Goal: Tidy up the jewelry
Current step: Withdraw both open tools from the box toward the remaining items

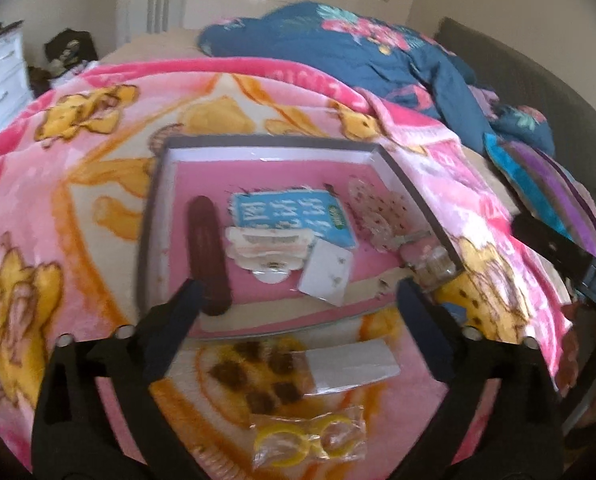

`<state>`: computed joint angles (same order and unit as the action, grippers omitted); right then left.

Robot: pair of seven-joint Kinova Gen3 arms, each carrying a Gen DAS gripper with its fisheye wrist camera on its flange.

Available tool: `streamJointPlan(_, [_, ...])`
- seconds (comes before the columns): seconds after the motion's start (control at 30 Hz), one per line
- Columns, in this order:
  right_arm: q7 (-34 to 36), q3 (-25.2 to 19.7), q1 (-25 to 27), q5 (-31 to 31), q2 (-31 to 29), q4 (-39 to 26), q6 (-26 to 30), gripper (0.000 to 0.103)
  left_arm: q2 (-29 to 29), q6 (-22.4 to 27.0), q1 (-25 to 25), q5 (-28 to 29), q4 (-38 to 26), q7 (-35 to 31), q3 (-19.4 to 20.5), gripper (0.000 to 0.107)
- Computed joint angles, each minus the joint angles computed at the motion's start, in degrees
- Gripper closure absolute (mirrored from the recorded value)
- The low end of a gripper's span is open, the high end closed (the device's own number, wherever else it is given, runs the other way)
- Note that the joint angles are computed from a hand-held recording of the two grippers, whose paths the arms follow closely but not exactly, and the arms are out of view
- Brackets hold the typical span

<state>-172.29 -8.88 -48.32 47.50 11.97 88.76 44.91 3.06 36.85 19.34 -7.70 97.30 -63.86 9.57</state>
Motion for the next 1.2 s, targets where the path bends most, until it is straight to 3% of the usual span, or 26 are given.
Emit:
streamJointPlan(0.07, [-0.7,-0.1,-0.4,0.6,-0.8,0.7,0.5,0.017,-0.8,-0.2,-1.5,-1.0,0.7,2.1,1.5,0.014])
streamJointPlan(0.17, [-1.8,-0.8,-0.5,1.5,-2.0,1.6,1.1,0.016,-2.5,-0.4,-0.7,0.5,1.8,1.3,-0.1,0.014])
streamJointPlan(0.63, [-7.0,-6.0,-1.1,8.0,-6.7,3.7,5.5,0.012,-10.7,2.1,-4.6,0.0,3.4,3.1,1.7,0.014])
streamJointPlan(1.2, [-7.7,-11.3,-2.3,11.2,-10.0,3.9,9.8,0.012,-17.6,5.8,-7.4,0.3,4.1,2.7,5.2,0.014])
